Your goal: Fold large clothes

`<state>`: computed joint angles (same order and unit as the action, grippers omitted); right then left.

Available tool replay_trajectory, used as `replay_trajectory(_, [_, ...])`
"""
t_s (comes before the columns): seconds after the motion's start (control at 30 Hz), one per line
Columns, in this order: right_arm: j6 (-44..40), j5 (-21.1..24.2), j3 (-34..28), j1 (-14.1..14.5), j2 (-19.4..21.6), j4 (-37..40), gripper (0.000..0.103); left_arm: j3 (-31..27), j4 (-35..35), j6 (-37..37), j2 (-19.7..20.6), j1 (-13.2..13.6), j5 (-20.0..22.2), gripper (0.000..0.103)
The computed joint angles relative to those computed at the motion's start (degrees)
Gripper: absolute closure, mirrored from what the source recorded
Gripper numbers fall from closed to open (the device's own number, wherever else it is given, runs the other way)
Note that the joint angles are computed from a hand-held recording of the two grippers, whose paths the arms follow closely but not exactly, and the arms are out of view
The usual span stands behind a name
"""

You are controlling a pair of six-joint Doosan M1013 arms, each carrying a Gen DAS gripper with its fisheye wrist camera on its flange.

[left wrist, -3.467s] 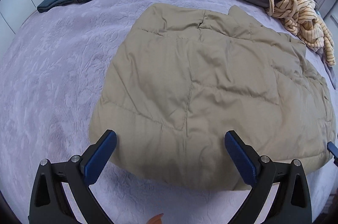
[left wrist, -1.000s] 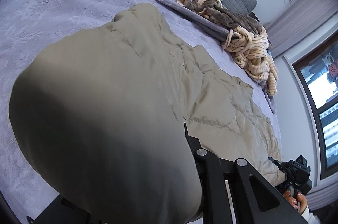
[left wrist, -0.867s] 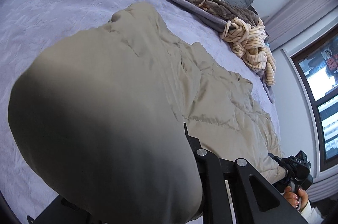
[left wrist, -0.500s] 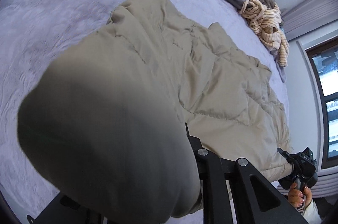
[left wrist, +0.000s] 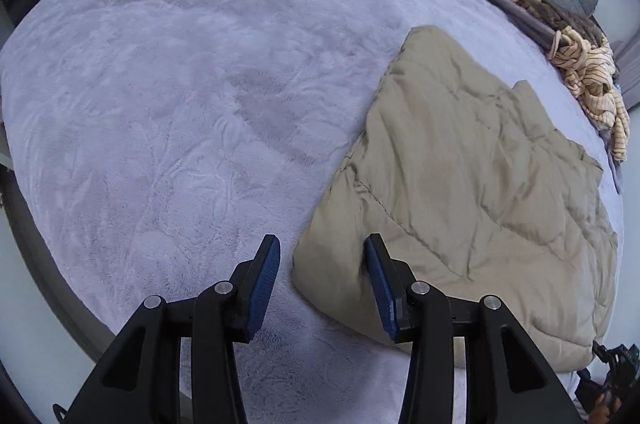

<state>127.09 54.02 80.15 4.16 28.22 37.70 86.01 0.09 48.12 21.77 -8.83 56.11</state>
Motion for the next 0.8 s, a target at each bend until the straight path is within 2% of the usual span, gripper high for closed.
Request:
replay_trajectory(0.07, [-0.11, 1.66, -0.72, 0.27, 0.36, -2.38, 0.06, -0.79, -0.97, 1.62, 1.14, 0.28, 2.36, 0.057])
replay_trajectory(0.23, [-0.52, 7.14, -4.67, 1.49, 1.18, -8.76, 0.059, -2.92, 1.92, 3.64, 1.03, -1.09, 7.97, 0.057])
replay_trajectory(0.37, [-3.56, 6.98, -3.38, 0.96, -0.6, -7.52, 0.059, -3.67, 1.61, 5.68, -0.26, -2.37, 8.98, 0.057])
replay_trajectory(0.47, [-6.6, 6.35, -1.77, 0.78, -2.01, -6.03, 0.048, -5.78, 2.09, 5.21, -0.04, -3.98, 10.08, 0.056])
replay_trajectory(0.53, [-8.56, 6.75, -1.99, 1.24, -2.06, -5.62, 0.047, -6.26, 2.24, 4.91, -0.49, -4.62, 10.85, 0.056])
replay_trajectory(0.57, [-9.7, 7.04, -2.33, 1.52, -1.8, -5.29, 0.047, -6.89, 2.19, 4.94, -0.48, -4.98, 11.49, 0.047])
replay_trajectory(0.6, [-10.57, 7.26, -2.59, 1.75, -1.66, -5.0, 0.047, -7.35, 2.44, 5.1, -0.46, -5.36, 11.98, 0.014])
replay_trajectory(0.63, [-11.61, 7.46, -2.77, 1.99, -1.61, -4.81, 0.047, -7.64, 3.69, 4.64, -0.53, -5.91, 12.06, 0.0])
replay_trajectory(0.7, [-13.08, 7.91, -3.62, 2.68, -1.3, -4.94, 0.043, -7.42, 6.11, 4.5, -1.24, -6.82, 11.39, 0.0])
replay_trajectory(0.8, [-14.27, 8.33, -5.36, 3.75, -0.56, -5.33, 0.036, -8.38, 5.03, 6.31, -0.91, -6.86, 11.66, 0.0])
